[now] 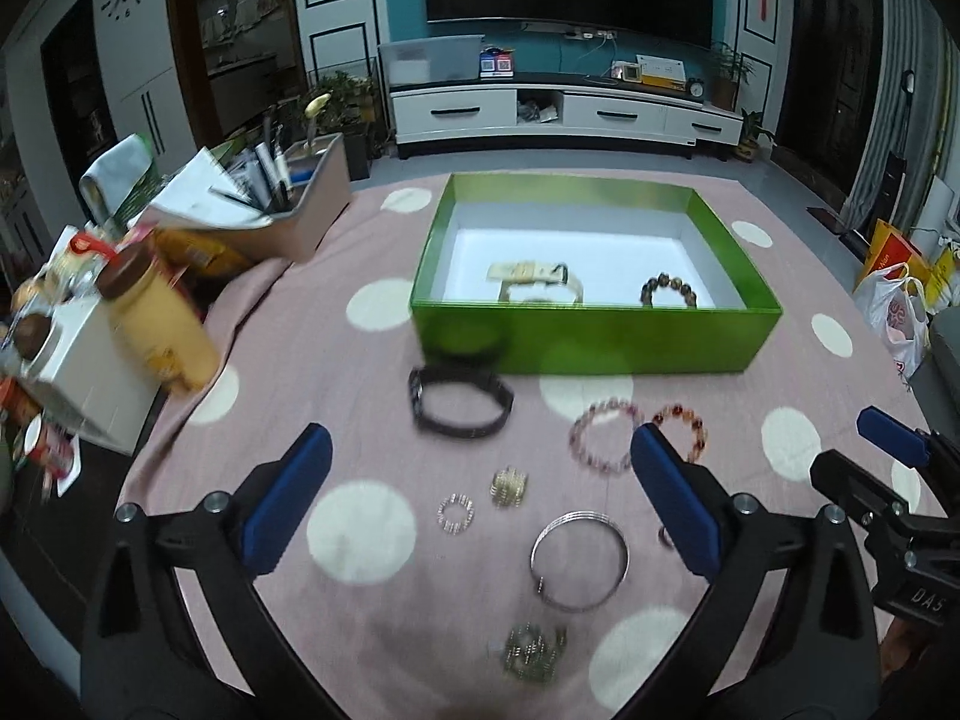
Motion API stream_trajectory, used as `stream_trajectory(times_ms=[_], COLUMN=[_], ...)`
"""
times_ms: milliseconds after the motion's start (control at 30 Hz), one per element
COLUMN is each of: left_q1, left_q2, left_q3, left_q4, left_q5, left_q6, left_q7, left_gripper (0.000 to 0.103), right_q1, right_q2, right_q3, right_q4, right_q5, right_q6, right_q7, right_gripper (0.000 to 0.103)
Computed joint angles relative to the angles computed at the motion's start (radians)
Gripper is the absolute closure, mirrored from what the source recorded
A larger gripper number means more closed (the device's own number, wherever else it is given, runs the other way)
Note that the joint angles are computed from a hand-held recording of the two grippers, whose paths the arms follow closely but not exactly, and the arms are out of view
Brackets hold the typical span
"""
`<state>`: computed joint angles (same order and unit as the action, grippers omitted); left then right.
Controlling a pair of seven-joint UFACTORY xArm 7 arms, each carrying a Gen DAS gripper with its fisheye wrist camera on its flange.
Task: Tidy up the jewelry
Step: 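Withdraw both open tools from the green box back over the table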
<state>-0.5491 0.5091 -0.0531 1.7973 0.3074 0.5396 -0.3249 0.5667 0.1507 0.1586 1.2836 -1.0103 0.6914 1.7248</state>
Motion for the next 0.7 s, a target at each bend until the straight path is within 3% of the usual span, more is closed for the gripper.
stream_trajectory(times_ms=[300,700], left_q1=[0.011,0.067], left_q2=[-0.13,-0.213], left_q3=[-0.019,-0.088], left_q4=[-0.188,-0.306], left_q5=[0.027,-0.086], left_q6=[-0.056,-0.116], left_q7=[-0.041,0.028], left_gripper=[0.002,0.002], right_q1=[0.026,0.038], right_q2=[-0.012,-0.033], right_q3=[0.023,0.041], right_q4=[-0.019,-0.032], right_q5=[0.038,0.035], right_q6=[0.029,0.055], right_q7=[-0.02,0.007], right_gripper=[0.016,0.016])
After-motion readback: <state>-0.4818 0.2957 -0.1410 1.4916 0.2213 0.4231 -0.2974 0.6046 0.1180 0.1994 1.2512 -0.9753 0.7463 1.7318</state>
